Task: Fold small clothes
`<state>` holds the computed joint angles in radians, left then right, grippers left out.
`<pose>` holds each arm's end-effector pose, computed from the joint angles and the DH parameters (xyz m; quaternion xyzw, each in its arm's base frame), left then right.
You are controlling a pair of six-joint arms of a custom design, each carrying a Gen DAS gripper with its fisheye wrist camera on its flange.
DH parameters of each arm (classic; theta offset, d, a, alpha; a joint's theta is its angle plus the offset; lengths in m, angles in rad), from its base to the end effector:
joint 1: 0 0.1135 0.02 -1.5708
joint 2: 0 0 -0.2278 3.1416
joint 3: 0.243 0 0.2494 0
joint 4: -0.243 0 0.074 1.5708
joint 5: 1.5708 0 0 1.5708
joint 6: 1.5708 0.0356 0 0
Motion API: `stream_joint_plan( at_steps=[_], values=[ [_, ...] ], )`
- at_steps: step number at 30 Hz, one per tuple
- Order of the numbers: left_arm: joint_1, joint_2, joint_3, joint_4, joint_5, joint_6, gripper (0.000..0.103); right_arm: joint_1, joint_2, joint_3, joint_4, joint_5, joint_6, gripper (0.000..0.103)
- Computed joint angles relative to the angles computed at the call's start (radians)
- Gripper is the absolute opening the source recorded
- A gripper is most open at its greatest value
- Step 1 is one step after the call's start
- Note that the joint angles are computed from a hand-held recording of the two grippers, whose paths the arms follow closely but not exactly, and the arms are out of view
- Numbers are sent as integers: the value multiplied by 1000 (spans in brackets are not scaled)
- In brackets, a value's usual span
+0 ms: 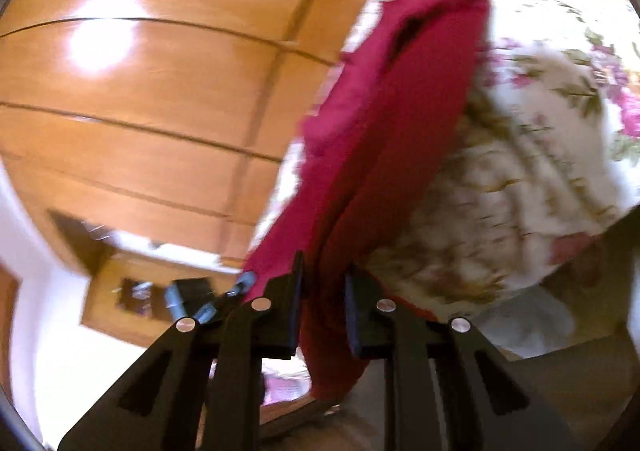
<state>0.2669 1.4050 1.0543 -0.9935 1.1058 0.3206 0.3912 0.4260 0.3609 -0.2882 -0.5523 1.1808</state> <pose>0.2501 0.0354 0.2237 0.0821 0.8436 -0.4716 0.2432 0.1370 0.0767 0.2157 0.1597 0.7885 0.5473 0.2305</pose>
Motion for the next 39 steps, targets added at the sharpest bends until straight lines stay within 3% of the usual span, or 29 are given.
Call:
stream_joint_plan(
  at_steps=[4,7,10,15,16,18,22,26,28,30,32,33,34,36,37,39],
  values=[
    [58,73,95,-216,78,148,8,-27,-162,-67,55,-53,100,16],
    [81,149,135,-195,117,56,8,-118,-206,-111,114,-124,198,16],
    [77,219,180,-102,151,-97,8,-239,-124,-115,223,-207,268,16],
    [14,340,277,220,126,-484,8,-433,270,30,368,-345,237,16],
    [-1,381,308,275,126,-563,8,-482,315,74,296,-405,181,16],
    [-37,463,381,363,93,-703,8,-494,522,191,266,-394,106,17],
    [-113,637,580,378,-7,-797,8,-517,864,409,175,-370,-29,17],
    [-175,866,893,283,-84,-838,8,-530,1159,562,184,-338,-60,18],
    [-196,969,1045,223,-115,-855,8,-554,1288,644,218,-348,-42,25],
    [-201,1050,1159,198,-126,-894,21,-578,1351,646,378,-346,56,38],
    [-193,1068,1136,335,-108,-1070,61,-608,1396,641,554,-319,135,62],
    [-186,1041,1050,486,-86,-1195,66,-622,1398,623,643,-285,177,65],
    [-176,1013,946,704,-66,-1368,70,-631,1398,625,676,-264,196,67],
    [-159,994,839,986,-70,-1597,73,-643,1394,629,708,-239,189,73],
    [-152,984,815,1026,-86,-1626,73,-644,1386,651,658,-238,137,74],
    [-151,977,863,891,-134,-1502,73,-635,1340,669,563,-212,32,74]
  ],
)
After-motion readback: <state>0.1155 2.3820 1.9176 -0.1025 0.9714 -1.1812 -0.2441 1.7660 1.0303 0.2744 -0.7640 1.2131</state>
